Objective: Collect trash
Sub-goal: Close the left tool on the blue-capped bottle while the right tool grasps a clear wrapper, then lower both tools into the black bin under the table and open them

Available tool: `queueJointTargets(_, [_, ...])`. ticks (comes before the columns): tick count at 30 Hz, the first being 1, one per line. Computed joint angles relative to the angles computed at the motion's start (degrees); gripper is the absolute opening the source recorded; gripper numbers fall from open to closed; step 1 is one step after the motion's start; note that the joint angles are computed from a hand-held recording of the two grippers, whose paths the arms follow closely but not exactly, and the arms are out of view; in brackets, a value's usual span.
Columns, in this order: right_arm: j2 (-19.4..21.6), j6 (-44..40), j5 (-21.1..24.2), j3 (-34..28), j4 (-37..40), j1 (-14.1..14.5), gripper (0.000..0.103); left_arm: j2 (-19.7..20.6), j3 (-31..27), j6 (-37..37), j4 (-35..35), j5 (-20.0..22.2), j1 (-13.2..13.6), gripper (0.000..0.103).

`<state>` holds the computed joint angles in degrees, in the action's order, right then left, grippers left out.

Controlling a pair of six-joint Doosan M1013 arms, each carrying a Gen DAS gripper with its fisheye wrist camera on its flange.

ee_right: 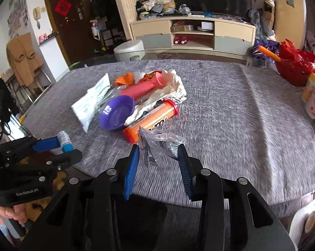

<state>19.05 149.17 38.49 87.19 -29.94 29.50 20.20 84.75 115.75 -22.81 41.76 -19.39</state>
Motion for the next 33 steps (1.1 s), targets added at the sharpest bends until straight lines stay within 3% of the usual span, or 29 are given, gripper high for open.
queueJointTargets(8, [-1.6, 2.6, 2.2, 2.2, 3.6, 2.9, 0.039, -4.2, 4.9, 4.9, -4.2, 1.1, 0.9, 0.055])
queueJointTargets(14, [-1.6, 3.4, 3.3, 4.1, 6.9, 4.3, 0.039, -5.6, 8.5, 4.4, -2.9, 2.8, 1.1, 0.055])
queueJointTargets(27, [2.0, -3.3, 1.8, 5.6, 21.5, 3.7, 0.040, -1.9, 11.9, 2.5, -1.4, 9.4, 1.6, 0.055])
queueJointTargets(33, [3.4, -4.7, 1.7, 5.2, 23.7, 3.3, 0.041, -0.2, 12.2, 1.1, 1.7, 9.7, 1.1, 0.055])
